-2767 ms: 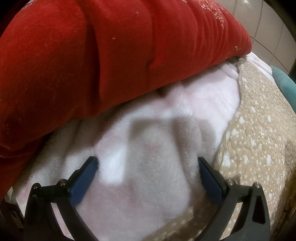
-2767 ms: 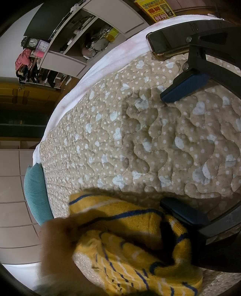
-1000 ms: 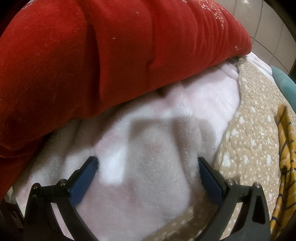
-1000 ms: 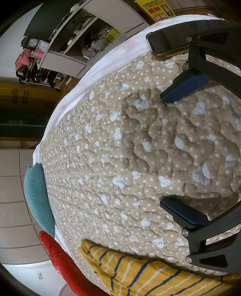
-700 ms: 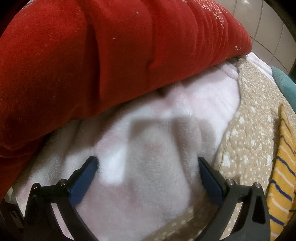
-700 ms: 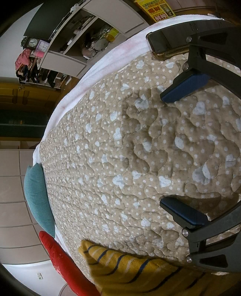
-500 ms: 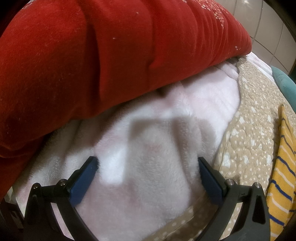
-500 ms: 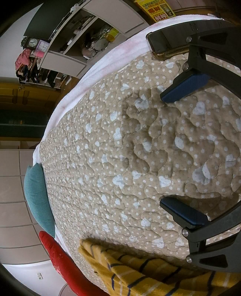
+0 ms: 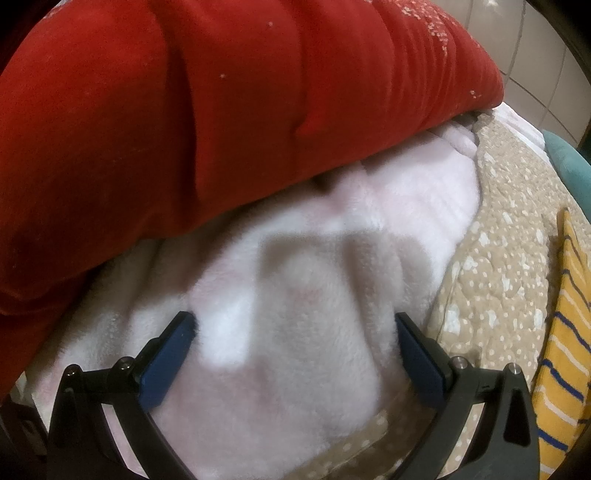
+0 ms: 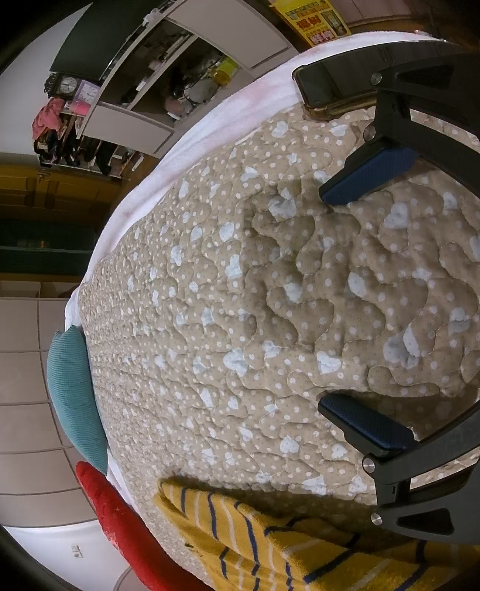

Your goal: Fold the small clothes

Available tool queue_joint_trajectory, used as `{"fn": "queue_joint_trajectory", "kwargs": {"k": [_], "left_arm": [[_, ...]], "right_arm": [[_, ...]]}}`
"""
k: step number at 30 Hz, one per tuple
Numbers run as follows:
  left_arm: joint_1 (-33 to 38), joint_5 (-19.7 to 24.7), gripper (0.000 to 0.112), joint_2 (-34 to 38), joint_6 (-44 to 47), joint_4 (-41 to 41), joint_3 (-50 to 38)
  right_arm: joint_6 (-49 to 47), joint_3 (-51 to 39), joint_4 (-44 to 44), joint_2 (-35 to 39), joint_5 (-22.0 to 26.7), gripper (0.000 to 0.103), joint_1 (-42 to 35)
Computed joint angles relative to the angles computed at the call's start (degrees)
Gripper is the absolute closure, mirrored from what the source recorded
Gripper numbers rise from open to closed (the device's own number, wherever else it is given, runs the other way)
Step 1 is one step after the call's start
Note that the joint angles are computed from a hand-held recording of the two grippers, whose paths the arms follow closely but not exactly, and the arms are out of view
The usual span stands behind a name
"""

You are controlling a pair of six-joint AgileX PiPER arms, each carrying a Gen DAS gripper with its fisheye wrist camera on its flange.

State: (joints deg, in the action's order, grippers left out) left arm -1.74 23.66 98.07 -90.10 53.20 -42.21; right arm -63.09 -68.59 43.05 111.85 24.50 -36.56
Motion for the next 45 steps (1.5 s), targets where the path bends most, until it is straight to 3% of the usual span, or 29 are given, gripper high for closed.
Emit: {"fn": "queue_joint_trajectory", "kwargs": {"k": [3, 7, 11, 13, 15, 16, 20, 22, 24, 26, 28, 30, 31, 33, 35, 36, 39, 41, 43, 45], "left_arm": [[-0.04, 3.38, 0.009, 1.76, 8.24, -7.63, -4.03], [-4.34, 8.76, 0.009, 0.57, 2.86, -4.00, -4.25], [-13.88, 14.79, 0.009, -7.40, -4.09, -1.17, -0.86], [-21.91, 20.23, 0.009, -11.88, -5.95, -0.56, -0.59], [-30.27, 27.05, 0.009, -13.25, -6.07, -1.54, -2.87], [-34.12, 29.64, 0.009, -13.02, -5.92, -2.09, -4.49], [-45.98, 33.05, 0.009, -9.57, -6.35, -2.21, -10.25], [-50.06, 32.16, 0.009, -6.48, -8.92, -0.76, -11.60], [-52.41, 29.25, 0.009, -1.65, -10.15, -0.48, -13.60], [-53.04, 25.73, 0.009, 2.36, -10.94, -0.08, -14.74], [-53.04, 25.47, 0.009, 6.80, -10.00, -0.61, -17.18], [-52.70, 25.20, 0.009, 9.24, -8.24, -2.37, -18.81], [-52.84, 24.85, 0.009, 9.40, -9.52, -1.77, -18.52], [-52.27, 22.84, 0.009, 8.54, -10.77, -1.70, -17.19], [-51.11, 19.54, 0.009, 7.92, -12.55, -0.90, -15.36], [-51.07, 18.31, 0.009, 7.66, -14.64, 0.77, -14.16], [-52.18, 19.23, 0.009, 8.20, -17.02, 3.24, -13.62], [-52.69, 20.35, 0.009, 8.72, -16.48, 2.87, -14.27], [-52.90, 21.08, 0.009, 9.12, -16.17, 2.75, -14.67], [-53.47, 21.89, 0.009, 9.23, -16.68, 3.35, -14.69]], "right_arm": [[2.69, -0.25, -2.16, -0.45, 0.93, 0.000, 0.29], [14.20, -7.93, -12.43, 2.52, 9.99, 0.000, -0.18], [18.66, -9.88, -17.94, 3.63, 10.55, 0.000, 0.91], [15.12, -7.04, -13.92, 2.01, 7.85, 0.002, 0.83], [4.90, -1.00, -2.75, -2.96, 6.56, 0.019, -1.22], [-0.18, 1.71, 2.98, -6.45, 9.36, 0.026, -3.02], [-22.51, 14.33, 21.49, -18.62, 25.56, 0.023, -12.13], [-27.71, 18.90, 21.40, -23.41, 34.34, 0.017, -15.08], [-31.73, 23.23, 20.64, -27.10, 38.04, 0.015, -15.92], [-37.21, 29.60, 20.66, -31.52, 32.66, 0.014, -13.57], [-39.88, 34.24, 21.22, -33.81, 21.78, 0.015, -8.04], [-37.58, 34.67, 17.52, -33.20, 14.90, 0.062, -3.90], [-35.25, 33.43, 16.08, -32.28, 14.34, 0.086, -3.81], [-32.36, 28.98, 16.73, -29.41, 18.45, 0.089, -8.85], [-27.72, 23.51, 17.97, -25.85, 18.71, 0.091, -13.15], [-25.68, 21.45, 19.09, -24.65, 16.14, 0.091, -13.80], [-20.78, 17.75, 20.81, -22.59, 0.06, 0.091, -12.43], [-13.60, 15.02, 15.65, -20.81, -4.41, 0.084, -12.14], [-13.68, 13.92, 16.39, -20.66, 0.29, 0.083, -14.46], [-21.44, 17.05, 22.55, -23.54, 4.34, 0.069, -16.54]]}}
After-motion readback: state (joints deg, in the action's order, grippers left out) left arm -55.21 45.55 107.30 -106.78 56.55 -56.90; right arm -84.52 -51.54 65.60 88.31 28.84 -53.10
